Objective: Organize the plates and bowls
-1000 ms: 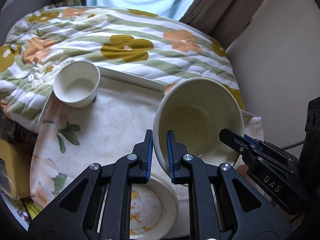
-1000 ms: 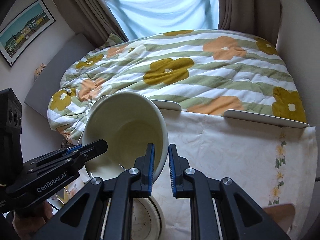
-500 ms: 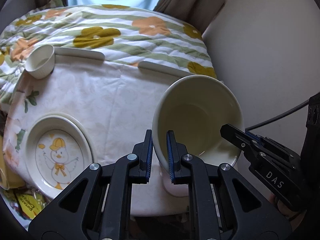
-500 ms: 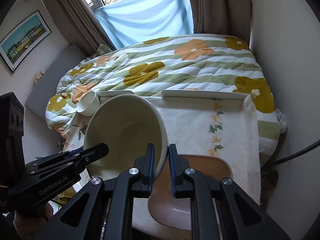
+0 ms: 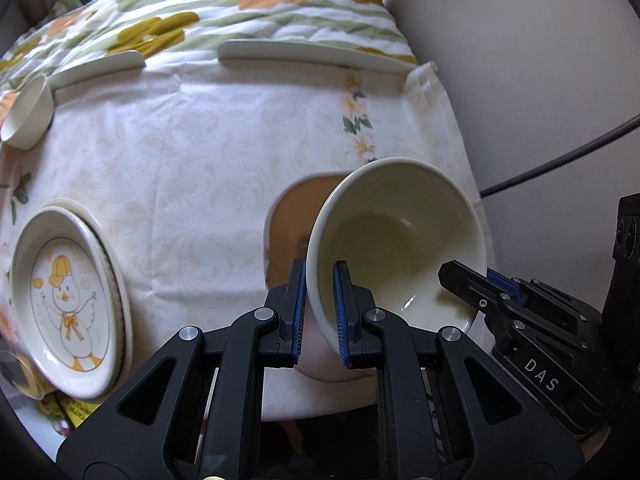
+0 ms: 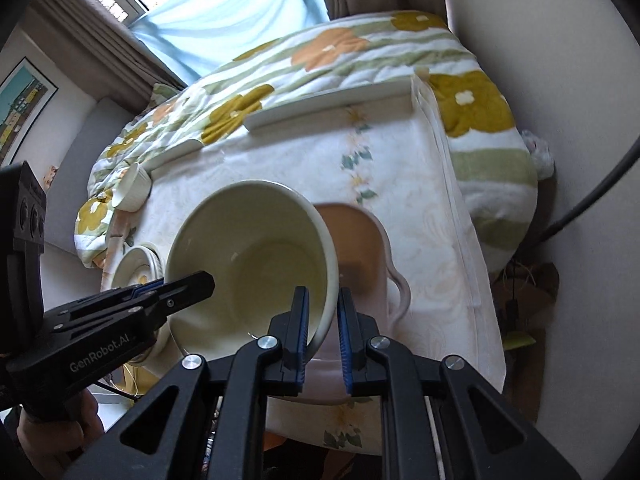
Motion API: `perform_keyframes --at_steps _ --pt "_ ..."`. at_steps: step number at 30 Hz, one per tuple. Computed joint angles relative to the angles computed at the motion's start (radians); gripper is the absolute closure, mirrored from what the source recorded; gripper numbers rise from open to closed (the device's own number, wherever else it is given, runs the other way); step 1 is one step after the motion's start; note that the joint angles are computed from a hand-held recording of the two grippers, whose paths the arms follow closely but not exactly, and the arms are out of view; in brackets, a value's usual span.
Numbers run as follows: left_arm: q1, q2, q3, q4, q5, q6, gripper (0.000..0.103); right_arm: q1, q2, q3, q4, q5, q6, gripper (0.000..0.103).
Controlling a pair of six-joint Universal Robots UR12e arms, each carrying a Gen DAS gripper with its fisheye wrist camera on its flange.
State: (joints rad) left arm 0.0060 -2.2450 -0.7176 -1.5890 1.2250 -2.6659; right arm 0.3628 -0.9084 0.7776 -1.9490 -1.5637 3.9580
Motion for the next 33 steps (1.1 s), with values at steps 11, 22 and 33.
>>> perform_keyframes --at_steps 11,22,33 --pt "-0.027 -0.023 0.003 0.024 0.091 0.083 0.092 0.0 0.004 0.018 0.036 0.016 0.049 0.09" --pt "-0.031 -0.031 0.007 0.029 0.105 0.109 0.092 0.003 0.008 0.017 0.046 -0.002 0.075 0.09" --pt "-0.022 -0.017 -0.014 0.062 0.086 0.095 0.091 0.01 0.027 -0.042 0.128 -0.025 0.046 0.09"
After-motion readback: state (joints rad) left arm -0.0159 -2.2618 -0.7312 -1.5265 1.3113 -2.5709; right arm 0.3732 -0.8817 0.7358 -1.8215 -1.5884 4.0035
